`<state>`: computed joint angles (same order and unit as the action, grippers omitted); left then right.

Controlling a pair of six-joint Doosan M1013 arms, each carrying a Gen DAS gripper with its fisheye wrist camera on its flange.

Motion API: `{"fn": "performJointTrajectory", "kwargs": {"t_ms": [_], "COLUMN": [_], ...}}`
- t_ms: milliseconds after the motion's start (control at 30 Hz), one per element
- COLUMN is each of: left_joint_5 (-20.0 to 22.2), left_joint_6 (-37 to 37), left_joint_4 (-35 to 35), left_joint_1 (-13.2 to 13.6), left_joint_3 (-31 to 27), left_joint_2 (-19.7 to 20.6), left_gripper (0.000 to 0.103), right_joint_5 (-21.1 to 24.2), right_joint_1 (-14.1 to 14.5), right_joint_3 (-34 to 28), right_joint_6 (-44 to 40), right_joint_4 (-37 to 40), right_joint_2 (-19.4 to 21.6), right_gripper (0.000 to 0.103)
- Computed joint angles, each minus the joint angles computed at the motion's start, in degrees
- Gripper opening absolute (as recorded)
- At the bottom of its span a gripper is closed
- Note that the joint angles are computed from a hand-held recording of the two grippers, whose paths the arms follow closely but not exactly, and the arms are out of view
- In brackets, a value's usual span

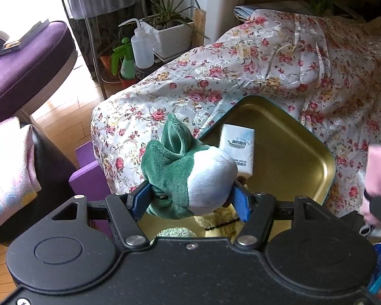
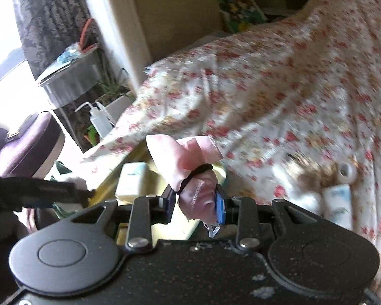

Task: Organize soft objects
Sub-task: 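Release green-white plush into tray with left gripper while right lowers pink plush into tray, then grasp small white tissue box with right gripper while left moves toward beige lace cloth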

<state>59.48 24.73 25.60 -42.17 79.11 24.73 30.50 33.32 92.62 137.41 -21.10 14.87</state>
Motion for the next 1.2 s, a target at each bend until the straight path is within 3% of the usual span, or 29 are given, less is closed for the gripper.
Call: {"fn": "performJointTrajectory", "kwargs": {"t_ms": [267,333,400,733,1200], "left_joint_5": [-0.4,-0.5,-0.2,-0.6,-0.3], "left_joint_6": [0.8,0.4,-0.4,0.5,3.4], "left_joint_4": [-1.6,-1.5,-0.6,-1.1,-0.2], "left_joint_1": [0.4,0.5,0.3,0.2,-1.0], "left_joint_3": [0.0,0.1,0.2,0.2,-1.0], "left_joint_2": [0.0,-0.1,-0.2,-0.2,0.7], "left_gripper": [0.066,0.069,0.069,0.071,0.072], "right_joint_5": [1.4,1.2,0.5,2.7,4.4], "right_joint_1": [0.5,0.5,0.6,0.8,-0.9], "right_joint_3": [-5.1,-5.7,-5.5,-4.4,1.1], "right_joint_6": [-2.6,-1.8,-0.2,2.2,7.7], "right_joint_4": [3.0,3.0,2.2,-0.8,-5.1], "right_joint_2": [3.2,3.9,4.0,3.7,0.2], "right_gripper": [0.033,0.043,0.058,0.057,0.061]}}
